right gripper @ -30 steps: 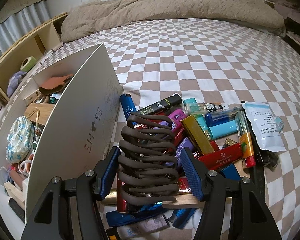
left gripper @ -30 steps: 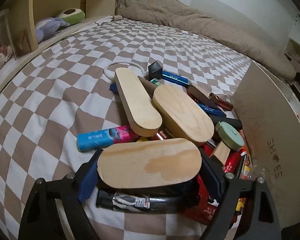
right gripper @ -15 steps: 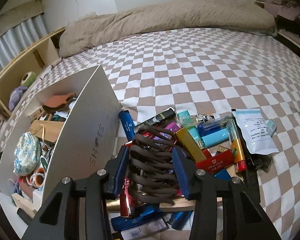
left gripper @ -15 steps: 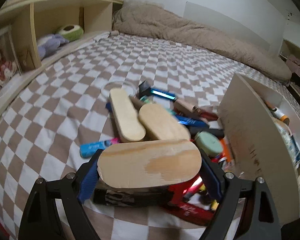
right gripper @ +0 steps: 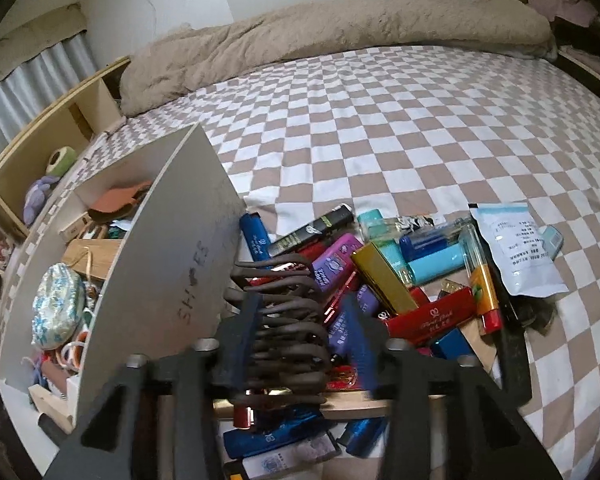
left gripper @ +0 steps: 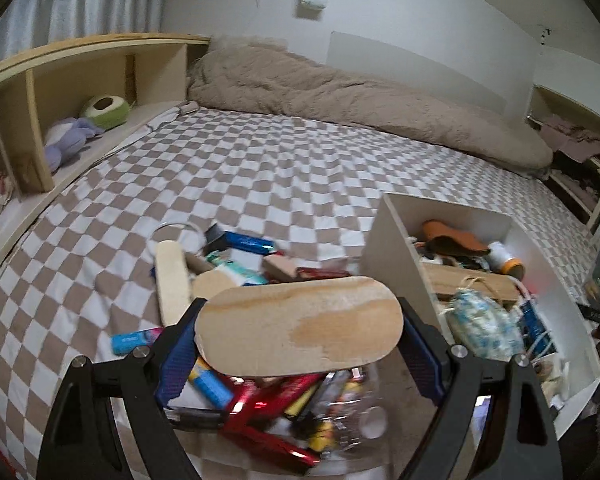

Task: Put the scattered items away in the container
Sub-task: 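Lift and carry brown coil and wooden oval over the white box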

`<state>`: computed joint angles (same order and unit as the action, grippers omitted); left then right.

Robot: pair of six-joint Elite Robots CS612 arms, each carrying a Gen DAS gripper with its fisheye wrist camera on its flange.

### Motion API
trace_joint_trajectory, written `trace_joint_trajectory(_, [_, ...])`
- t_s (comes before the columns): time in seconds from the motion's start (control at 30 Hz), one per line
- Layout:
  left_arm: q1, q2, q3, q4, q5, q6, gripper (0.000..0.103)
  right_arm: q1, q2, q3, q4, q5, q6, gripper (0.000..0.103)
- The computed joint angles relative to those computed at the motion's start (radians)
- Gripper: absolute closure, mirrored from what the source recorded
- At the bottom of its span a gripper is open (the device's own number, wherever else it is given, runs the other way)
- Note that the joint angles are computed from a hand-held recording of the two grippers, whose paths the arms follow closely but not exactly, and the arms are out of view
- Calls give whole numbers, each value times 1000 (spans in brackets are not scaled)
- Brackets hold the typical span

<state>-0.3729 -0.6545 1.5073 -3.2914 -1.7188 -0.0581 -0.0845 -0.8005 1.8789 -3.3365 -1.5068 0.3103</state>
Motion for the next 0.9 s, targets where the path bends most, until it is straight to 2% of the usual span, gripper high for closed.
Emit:
trace_joint_trajectory(0.03, [-2, -2, -1, 2, -14, -10, 14, 0, 1, 0, -9, 0, 0, 7])
trace_joint_trajectory(0.07, [-3, -2, -3, 2, -24, -17, 14, 2, 1, 1, -25, -3, -3, 6])
trace_joint_trajectory(0.37, [-32, -16, 1, -21, -53, -36, 14, 11, 8, -17, 27, -15, -43, 7])
trace_joint_trajectory(0.43, [-39, -18, 1, -21, -51, -51, 14, 6, 12, -24, 47, 4, -41, 10])
trace_joint_trajectory(0.5, [-43, -19, -4, -17, -57, -71, 14, 3, 18, -33, 74, 21, -41, 18])
trace_joint_trajectory(0.6, [-49, -18, -13, -18, -65, -93, 14, 4, 25, -46, 117, 35, -60, 21])
trace_joint_trajectory(0.7, [-61, -21, -18, -12, -50, -94, 14, 11, 30, -57, 138, 18, -84, 26])
trace_joint_trajectory(0.77, [-70, -23, -21, -3, -33, -93, 14, 5, 28, -53, 124, 53, -74, 38])
trace_joint_trajectory(0.9, [-79, -23, -30, 7, -35, -104, 14, 13, 25, -51, 130, 31, -83, 38])
